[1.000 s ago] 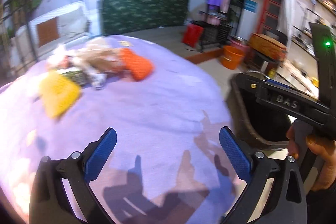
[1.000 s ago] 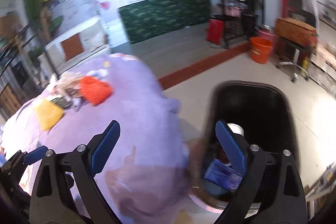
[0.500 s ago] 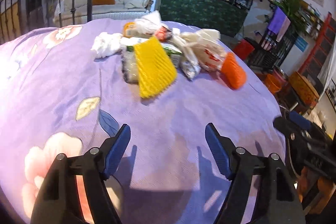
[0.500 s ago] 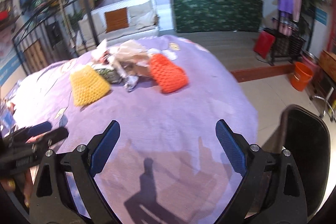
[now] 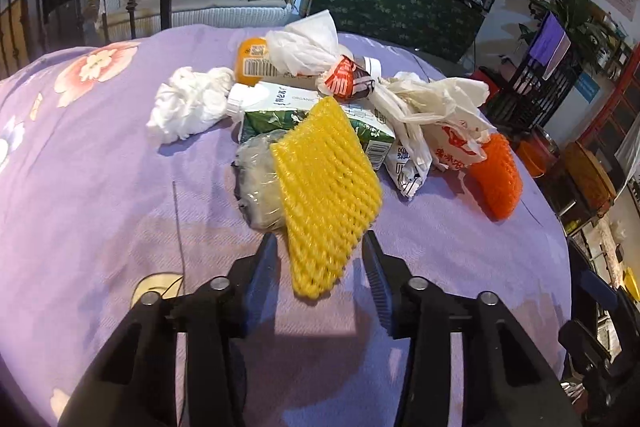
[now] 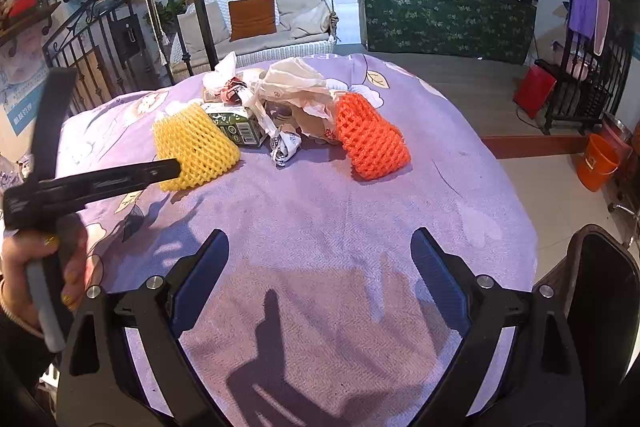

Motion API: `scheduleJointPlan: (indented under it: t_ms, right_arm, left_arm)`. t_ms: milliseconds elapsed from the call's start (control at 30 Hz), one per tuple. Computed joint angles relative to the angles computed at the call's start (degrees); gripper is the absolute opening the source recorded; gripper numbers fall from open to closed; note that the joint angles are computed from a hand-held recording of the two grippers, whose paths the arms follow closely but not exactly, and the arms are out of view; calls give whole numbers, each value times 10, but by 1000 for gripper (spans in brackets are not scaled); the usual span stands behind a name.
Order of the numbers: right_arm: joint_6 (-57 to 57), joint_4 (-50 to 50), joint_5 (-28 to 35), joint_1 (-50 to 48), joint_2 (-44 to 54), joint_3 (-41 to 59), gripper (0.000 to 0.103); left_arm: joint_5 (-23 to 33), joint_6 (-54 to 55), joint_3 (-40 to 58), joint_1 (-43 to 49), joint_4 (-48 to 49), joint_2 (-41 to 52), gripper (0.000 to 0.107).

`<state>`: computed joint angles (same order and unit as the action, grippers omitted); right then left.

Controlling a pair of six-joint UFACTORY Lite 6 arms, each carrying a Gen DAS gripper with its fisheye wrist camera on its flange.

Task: Collect trash
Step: 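Grasp the yellow foam net with the left tool while the right tool grasps the orange foam net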

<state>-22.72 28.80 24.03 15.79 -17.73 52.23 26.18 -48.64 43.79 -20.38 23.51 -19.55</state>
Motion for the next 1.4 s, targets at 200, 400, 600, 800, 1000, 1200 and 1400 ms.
scheduleJointPlan:
  t_ms: [200,400,600,800,1000,1200,1400]
  right_arm:
    - [13,-19,-6,7,22,15,91]
    - [20,-29,-11,9,43,31,91]
    - [49,-70,-20,13,86,72,91]
    - [94,-138,-6,17,201,186,91]
    - [153,-224,16,24,334,322,89]
    - [140,-214,60,-1,452,451,72]
    - [81,-124,83,-30,467,460,25]
  left_arm:
    - [-12,39,-20,13,-44,-16,16]
    - [12,35,-30,7,-54,-76,16]
    - [105,-120,-34,-82,96,-144,16]
    - [145,-164,-34,-129,119,-164,16]
    - [138,-170,-24,-136,97,-151,16]
    - [146,-202,-34,-163,113,-153,16]
    - [147,-234,-41,-194,126,-144,16]
